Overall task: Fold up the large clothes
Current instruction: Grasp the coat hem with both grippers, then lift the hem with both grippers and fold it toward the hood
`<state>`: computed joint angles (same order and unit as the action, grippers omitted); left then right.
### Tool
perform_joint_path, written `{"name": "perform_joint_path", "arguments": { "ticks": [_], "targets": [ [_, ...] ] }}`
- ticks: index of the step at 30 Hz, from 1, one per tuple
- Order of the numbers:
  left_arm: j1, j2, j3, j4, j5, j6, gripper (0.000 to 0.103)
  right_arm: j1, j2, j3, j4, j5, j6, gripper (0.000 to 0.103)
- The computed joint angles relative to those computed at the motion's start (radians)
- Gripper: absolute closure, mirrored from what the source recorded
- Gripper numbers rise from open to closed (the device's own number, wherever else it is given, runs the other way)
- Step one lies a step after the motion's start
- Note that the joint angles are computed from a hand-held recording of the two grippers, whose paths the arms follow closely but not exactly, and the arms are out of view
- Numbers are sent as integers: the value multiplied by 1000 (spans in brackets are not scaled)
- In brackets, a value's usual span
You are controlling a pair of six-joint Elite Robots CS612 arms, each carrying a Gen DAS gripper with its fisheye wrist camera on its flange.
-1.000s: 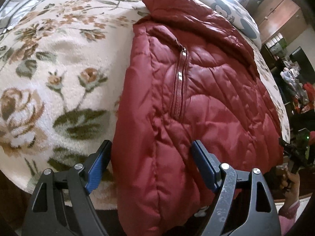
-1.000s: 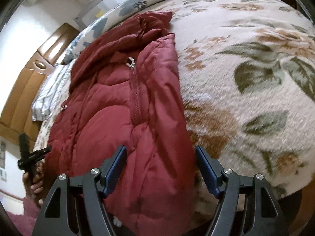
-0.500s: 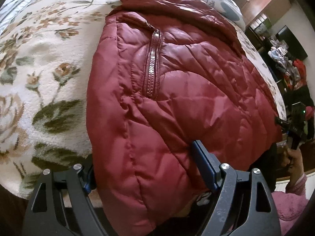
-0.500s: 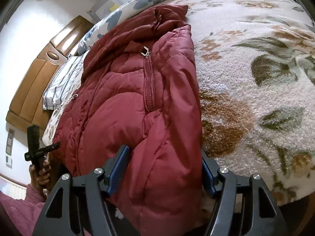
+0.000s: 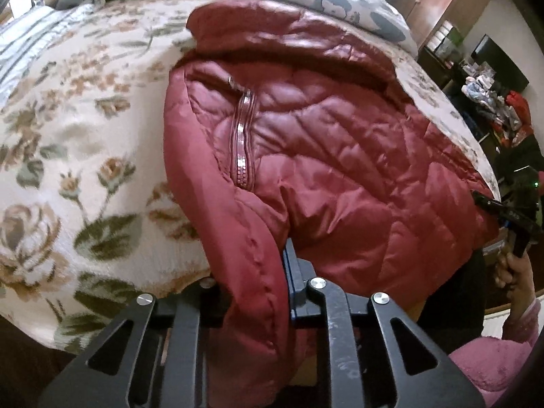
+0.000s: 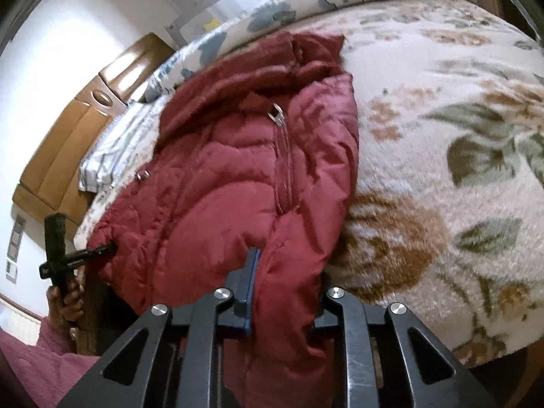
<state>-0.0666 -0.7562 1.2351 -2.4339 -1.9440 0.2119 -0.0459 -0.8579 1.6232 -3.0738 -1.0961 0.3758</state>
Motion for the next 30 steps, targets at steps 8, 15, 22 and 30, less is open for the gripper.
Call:
{"name": "perform_joint_path", "arguments": {
  "ticks": [8, 15, 22, 30],
  "targets": [
    [5, -8, -11, -79, -49, -34, 87, 1, -3, -9, -135, -4, 33, 85],
    [12, 2, -36, -135, -92, -87, 87, -2, 9, -45, -201, -2, 48, 85],
    [8, 22, -94, -191, -103, -141, 87, -3, 29, -102, -235, -36, 66, 85],
    [-9, 66, -196, -195, -57, -179, 87, 0, 62, -195, -213, -100, 65, 86]
  ]
}}
